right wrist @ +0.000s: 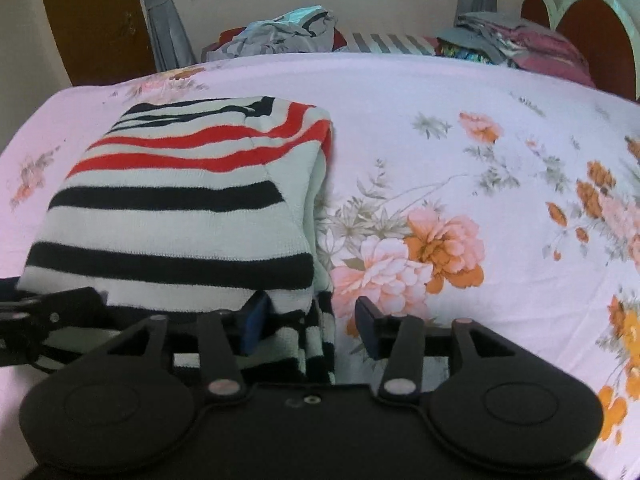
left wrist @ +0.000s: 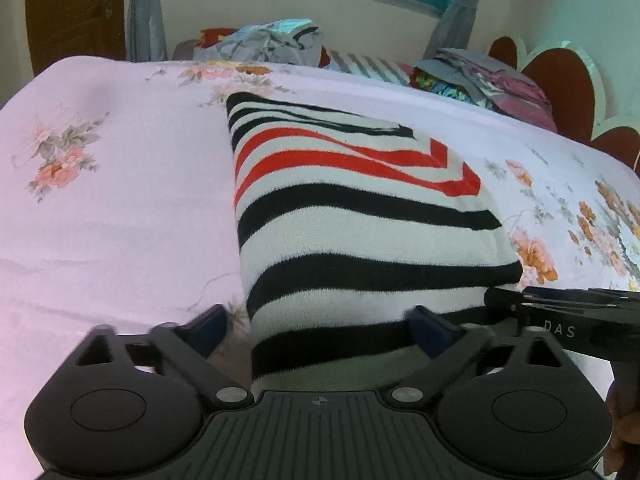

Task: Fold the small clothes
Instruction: 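Press the striped bundle flat and square its edges with both tools, then open both tools and lift them away from the folded sweater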

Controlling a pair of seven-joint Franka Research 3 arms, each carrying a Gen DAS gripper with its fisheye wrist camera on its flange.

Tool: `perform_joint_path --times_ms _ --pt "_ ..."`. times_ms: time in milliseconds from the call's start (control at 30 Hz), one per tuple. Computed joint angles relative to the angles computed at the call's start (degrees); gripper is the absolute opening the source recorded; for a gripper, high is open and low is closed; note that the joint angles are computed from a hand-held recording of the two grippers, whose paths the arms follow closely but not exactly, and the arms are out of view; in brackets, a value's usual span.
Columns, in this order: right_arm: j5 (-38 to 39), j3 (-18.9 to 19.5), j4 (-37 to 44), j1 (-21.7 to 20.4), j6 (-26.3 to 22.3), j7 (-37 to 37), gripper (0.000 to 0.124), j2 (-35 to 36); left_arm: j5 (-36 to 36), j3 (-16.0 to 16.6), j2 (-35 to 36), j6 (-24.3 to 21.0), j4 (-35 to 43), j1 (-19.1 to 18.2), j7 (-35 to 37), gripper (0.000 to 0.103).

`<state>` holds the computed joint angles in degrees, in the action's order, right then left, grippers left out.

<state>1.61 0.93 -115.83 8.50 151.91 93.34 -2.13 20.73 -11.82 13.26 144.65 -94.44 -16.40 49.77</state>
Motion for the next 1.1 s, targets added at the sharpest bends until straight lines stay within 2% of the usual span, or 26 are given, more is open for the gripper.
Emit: perform_joint_path --times_ms 100,167,233,267,400,567,633,767,900,1033,1100 --pt "-0.3 -0.1 0.1 -0.1 -0.4 0.1 0.054 -0.1 0.9 0.1 -0.4 -2.1 0.5 -0.6 -1.3 0.103" --pt "-0.2 -0.2 0.1 -0.2 -0.4 -0.3 0.057 -0.1 2.1 0.2 0.1 -6.4 2.5 -1.4 -2.1 0.103" --pt "-0.6 -0.1 0.0 -0.2 -0.4 -0.2 0.063 -0.3 4.3 0.3 1.4 -13.0 5.8 -2.9 -3.4 0.103" --pt "-0.2 -0.2 0.1 -0.3 -0.8 -0.6 0.064 -0.3 5.1 0.4 1.6 -14.5 6.3 -3.3 -4.1 0.103" --pt "3.3 -0.5 -0.4 -0.5 -1.9 -1.6 0.066 -2.2 8.3 0.3 1.3 -17.4 7.1 -4.8 -6.8 0.103" --pt "10.6 -1.3 -5.3 -0.1 -0.2 -8.5 0.071 -8.8 9.6 -0.6 -1.6 -20.3 6.4 -5.9 -8.6 0.103" --pt "14.3 -2.1 -7.5 0.5 -0.2 -12.1 0.074 -12.0 13.2 -0.8 -4.1 -20.4 4.6 -6.8 -11.7 0.103" --pt "19.8 -3.8 -11.3 1.3 -2.3 -19.0 0.076 -19.0 21.7 -2.6 -8.6 -24.2 2.5 -8.7 -17.7 0.103" --pt "22.0 -5.0 -14.5 1.4 -6.0 -24.3 0.082 -26.7 24.0 -5.4 -13.5 -28.0 0.6 -9.5 -21.2 0.103" --pt "21.4 -5.3 -17.4 -0.1 -10.2 -27.5 0.099 -35.3 24.0 -8.3 -17.2 -31.6 -0.4 -10.1 -22.3 0.103" --pt "20.2 -4.7 -18.7 -1.5 -10.9 -28.2 0.102 -39.1 23.9 -9.7 -18.8 -33.5 -0.7 -10.5 -21.9 0.103"
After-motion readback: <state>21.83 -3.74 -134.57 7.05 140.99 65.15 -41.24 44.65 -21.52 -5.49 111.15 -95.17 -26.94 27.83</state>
